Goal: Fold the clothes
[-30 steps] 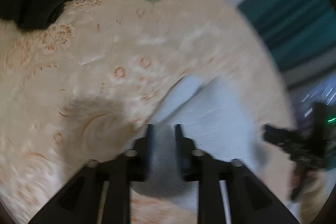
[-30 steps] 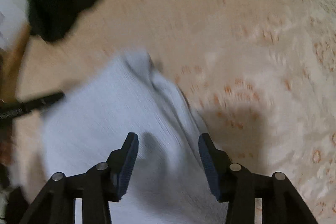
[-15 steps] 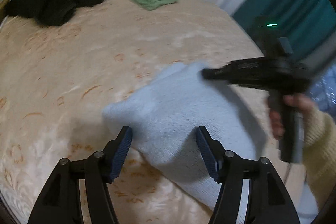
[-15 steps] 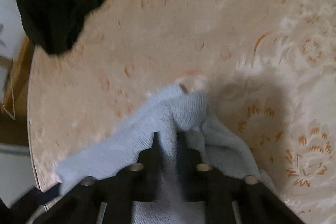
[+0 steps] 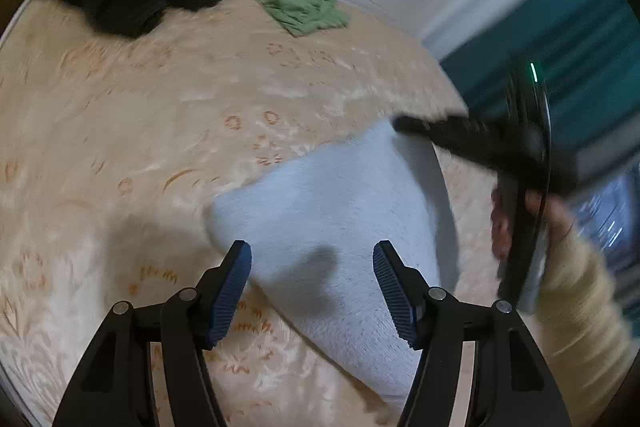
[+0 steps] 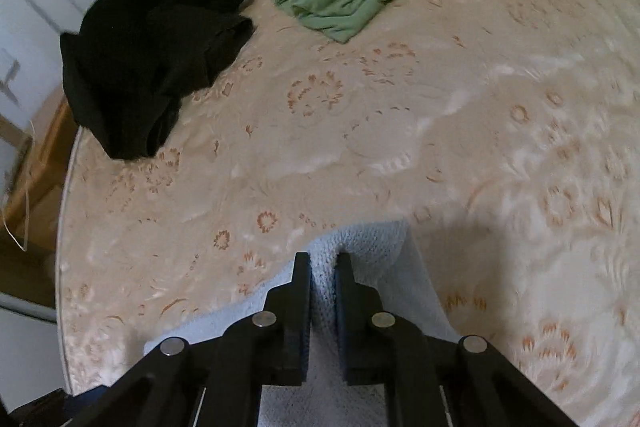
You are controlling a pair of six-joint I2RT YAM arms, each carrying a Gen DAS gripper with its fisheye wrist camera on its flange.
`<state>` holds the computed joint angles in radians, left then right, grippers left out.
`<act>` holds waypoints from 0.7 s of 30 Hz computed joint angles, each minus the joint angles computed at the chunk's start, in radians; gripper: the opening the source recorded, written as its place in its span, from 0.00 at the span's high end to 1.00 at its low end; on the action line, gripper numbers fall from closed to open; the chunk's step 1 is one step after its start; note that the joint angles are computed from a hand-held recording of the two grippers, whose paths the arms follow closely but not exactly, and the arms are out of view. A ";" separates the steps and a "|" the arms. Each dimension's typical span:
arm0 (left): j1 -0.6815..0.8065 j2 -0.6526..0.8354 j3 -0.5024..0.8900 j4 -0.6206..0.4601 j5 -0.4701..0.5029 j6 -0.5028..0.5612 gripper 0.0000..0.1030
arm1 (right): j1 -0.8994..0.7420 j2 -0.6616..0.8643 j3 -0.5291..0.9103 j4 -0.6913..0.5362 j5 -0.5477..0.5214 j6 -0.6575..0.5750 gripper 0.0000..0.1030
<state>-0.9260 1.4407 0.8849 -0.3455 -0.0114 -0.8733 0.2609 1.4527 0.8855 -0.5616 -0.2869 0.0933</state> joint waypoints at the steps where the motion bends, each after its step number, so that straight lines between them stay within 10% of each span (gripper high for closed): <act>1: -0.015 0.048 0.032 0.003 0.003 0.005 0.37 | 0.010 0.030 0.002 0.009 0.033 -0.001 0.92; 4: -0.047 0.207 0.153 -0.053 -0.002 0.036 0.36 | 0.031 0.125 0.012 0.029 0.124 0.004 0.86; 7: -0.038 0.292 0.189 -0.101 0.013 0.039 0.28 | -0.051 0.142 -0.013 0.020 0.109 0.005 0.51; 16: 0.026 0.357 0.224 -0.102 0.109 0.035 0.20 | -0.136 -0.571 -0.209 -0.391 -0.214 -0.252 0.51; 21: 0.149 0.155 0.049 0.018 0.272 -0.048 0.33 | -0.076 -0.615 -0.358 -0.362 -0.261 -0.159 0.51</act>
